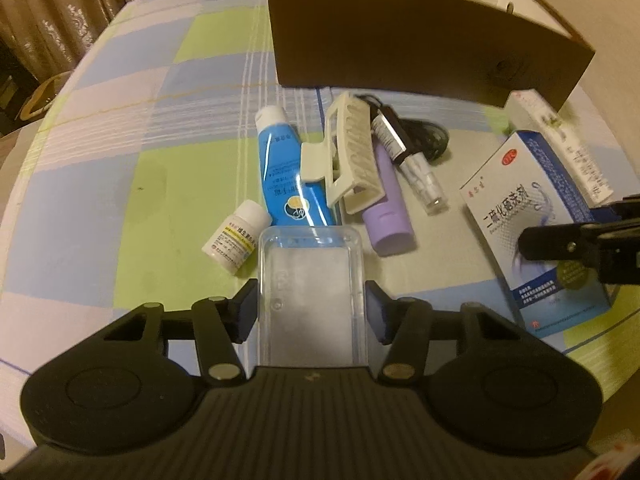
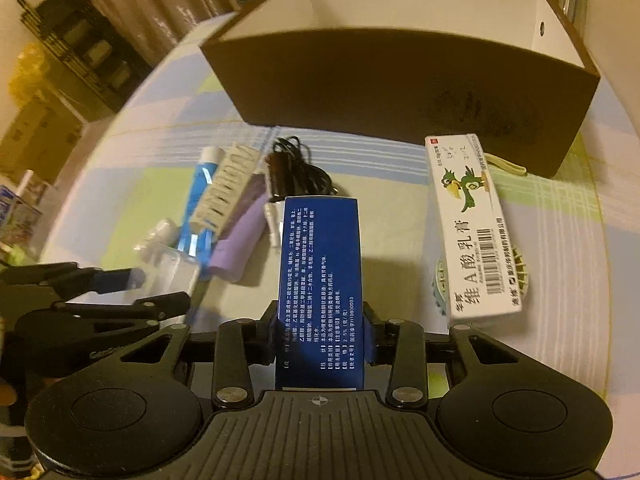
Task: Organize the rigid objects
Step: 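Grasp and lift the clear case with the left tool while the right tool grasps the blue box, then lower the clear case into the brown box while the right tool lowers the blue box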
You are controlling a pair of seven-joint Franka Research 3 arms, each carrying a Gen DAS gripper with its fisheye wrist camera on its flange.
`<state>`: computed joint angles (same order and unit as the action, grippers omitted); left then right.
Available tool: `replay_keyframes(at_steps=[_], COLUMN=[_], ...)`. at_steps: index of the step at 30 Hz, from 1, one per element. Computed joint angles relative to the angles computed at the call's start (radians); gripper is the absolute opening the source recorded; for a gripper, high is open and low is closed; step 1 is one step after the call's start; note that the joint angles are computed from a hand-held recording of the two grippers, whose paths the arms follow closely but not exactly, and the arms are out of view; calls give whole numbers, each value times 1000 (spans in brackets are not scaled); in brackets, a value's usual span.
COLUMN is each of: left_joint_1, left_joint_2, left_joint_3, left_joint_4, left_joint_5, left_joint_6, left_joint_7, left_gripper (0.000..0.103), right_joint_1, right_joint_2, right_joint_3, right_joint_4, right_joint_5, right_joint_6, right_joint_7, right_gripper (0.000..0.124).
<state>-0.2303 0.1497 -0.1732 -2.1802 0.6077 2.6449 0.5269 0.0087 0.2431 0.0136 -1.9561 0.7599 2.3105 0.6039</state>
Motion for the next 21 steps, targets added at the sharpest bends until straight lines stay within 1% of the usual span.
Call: replay_keyframes(at_steps=[6, 8, 11, 15, 18, 21], left_joint_1=[-12, -14, -12, -4, 0, 5], left_joint_2=[-41, -42, -29, 31, 101, 191], left_joint_3=[-6, -8, -2, 10, 27, 41], left_joint_4=[22, 50, 106, 228, 339, 479], left_joint_5=[48, 74, 122, 149, 148, 116], left_joint_6=[-30, -37, -21, -2, 15, 27], left_joint_7=[-61, -69, -72, -8, 63, 164], left_gripper=[52, 52, 52, 52, 52, 52], right_joint_1=[-47, -55, -67, -75, -71, -65], right_joint_2=[-22, -18, -4, 34, 66, 131], right_joint_3=[-11, -13, -14, -6, 7, 19], right_joint_4=[37, 60, 106, 185, 241, 345], right_joint_5=[102, 130, 179, 230, 256, 245], right_joint_6=[-86, -98, -99, -64, 11, 78], right_joint_7=[-74, -87, -100, -88, -74, -18], right_gripper=[39, 39, 39, 39, 39, 39])
